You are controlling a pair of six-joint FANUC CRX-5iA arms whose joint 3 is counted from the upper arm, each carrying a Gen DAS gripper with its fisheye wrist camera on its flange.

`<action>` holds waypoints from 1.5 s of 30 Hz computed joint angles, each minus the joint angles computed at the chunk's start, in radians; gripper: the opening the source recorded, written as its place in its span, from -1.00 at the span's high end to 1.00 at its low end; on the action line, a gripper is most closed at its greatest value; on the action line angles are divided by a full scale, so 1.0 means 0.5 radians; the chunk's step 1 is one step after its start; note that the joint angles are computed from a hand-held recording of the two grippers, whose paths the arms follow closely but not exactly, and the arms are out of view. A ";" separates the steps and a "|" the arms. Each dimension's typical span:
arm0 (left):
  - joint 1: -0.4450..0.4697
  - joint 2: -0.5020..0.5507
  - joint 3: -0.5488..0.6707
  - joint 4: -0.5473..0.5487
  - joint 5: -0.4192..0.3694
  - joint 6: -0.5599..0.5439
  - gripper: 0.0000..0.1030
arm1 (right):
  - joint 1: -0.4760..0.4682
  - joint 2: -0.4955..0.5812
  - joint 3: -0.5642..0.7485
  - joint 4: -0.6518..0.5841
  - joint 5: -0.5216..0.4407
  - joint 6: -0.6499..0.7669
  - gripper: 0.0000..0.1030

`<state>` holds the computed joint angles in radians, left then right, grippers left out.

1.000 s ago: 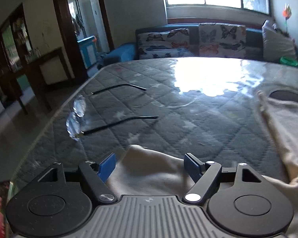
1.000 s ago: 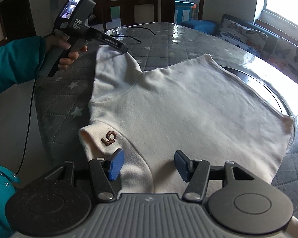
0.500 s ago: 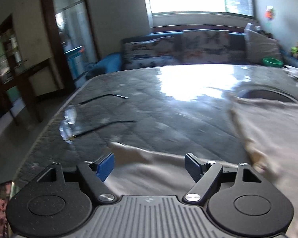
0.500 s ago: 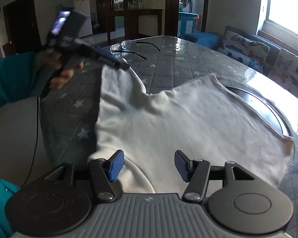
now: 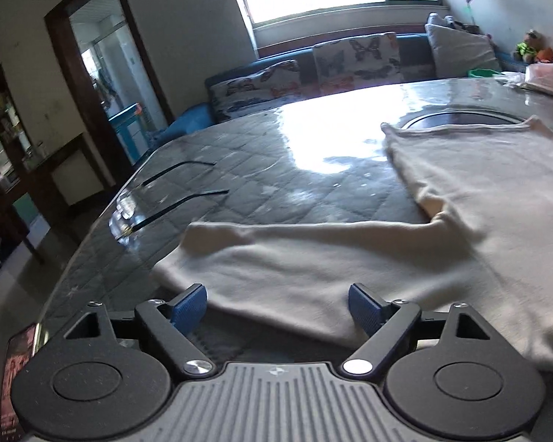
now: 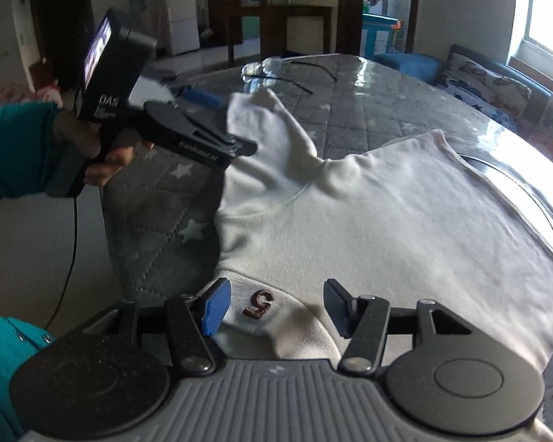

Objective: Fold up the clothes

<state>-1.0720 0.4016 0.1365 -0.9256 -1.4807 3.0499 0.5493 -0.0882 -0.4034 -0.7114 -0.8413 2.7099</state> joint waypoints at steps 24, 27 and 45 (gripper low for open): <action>-0.153 0.138 0.330 -0.066 0.498 -0.258 -0.69 | -0.240 -0.165 -0.086 0.027 -0.236 0.041 -0.13; -0.168 0.210 0.394 -0.055 0.480 -0.342 -0.69 | -0.261 -0.153 -0.088 0.028 -0.243 0.012 -0.13; -0.245 0.251 0.447 -0.130 0.340 -0.431 -0.70 | -0.380 -0.196 -0.097 -0.057 -0.321 0.100 -0.18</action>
